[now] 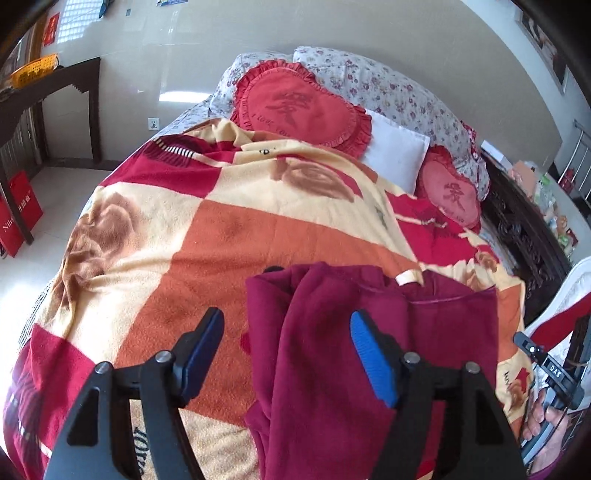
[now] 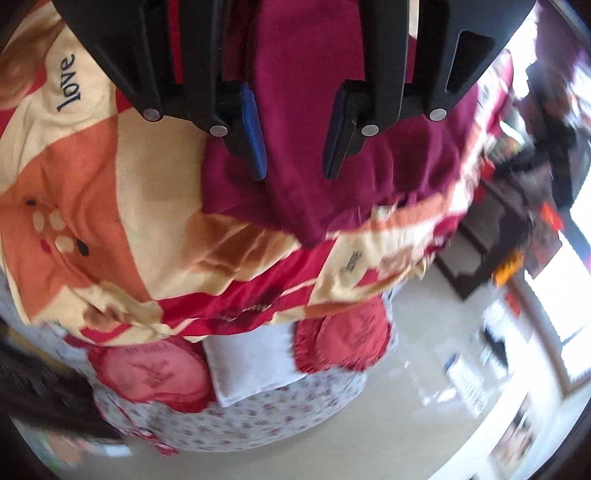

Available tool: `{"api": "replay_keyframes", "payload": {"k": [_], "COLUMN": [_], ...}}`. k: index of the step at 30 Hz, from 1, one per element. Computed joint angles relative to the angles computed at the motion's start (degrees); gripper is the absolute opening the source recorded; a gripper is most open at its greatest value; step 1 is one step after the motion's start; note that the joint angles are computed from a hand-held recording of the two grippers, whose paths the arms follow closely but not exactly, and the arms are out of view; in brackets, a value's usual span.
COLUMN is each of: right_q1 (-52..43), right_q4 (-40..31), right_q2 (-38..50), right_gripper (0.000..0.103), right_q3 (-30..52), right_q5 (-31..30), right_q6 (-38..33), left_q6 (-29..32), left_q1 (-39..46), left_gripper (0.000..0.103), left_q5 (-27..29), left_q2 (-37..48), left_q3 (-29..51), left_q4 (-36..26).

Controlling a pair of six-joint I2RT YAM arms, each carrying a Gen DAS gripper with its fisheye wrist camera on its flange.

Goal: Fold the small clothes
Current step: 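Lift the hem with both grippers and fold it toward the collar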

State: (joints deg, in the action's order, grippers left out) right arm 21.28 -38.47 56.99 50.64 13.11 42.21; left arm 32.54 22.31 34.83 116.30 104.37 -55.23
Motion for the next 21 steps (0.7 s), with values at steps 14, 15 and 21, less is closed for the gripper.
{"api": "replay_keyframes", "payload": {"k": [14,15,21], "right_q1": [-8.71,-7.55,-8.16], "right_q4": [9.14,7.63,6.02], "right_q2": [15.46,13.47,15.78], "right_gripper": [0.015,0.023,0.028], "right_q3": [4.23,3.76,5.53], "right_q5": [-4.68,-1.62,1.05], "right_q6": [-5.12,-5.01,-7.89], "left_q6": [-0.24,1.57,11.8], "left_q1": [-4.43,-3.36,3.28], "left_gripper": [0.075,0.075,0.079], "left_q5": [-9.99,-8.64,-2.78], "left_q2": [2.31,1.65,-0.48], "left_q3": [-6.34,-6.29,-7.28], "left_q4": [6.98,5.79,-2.19]}}
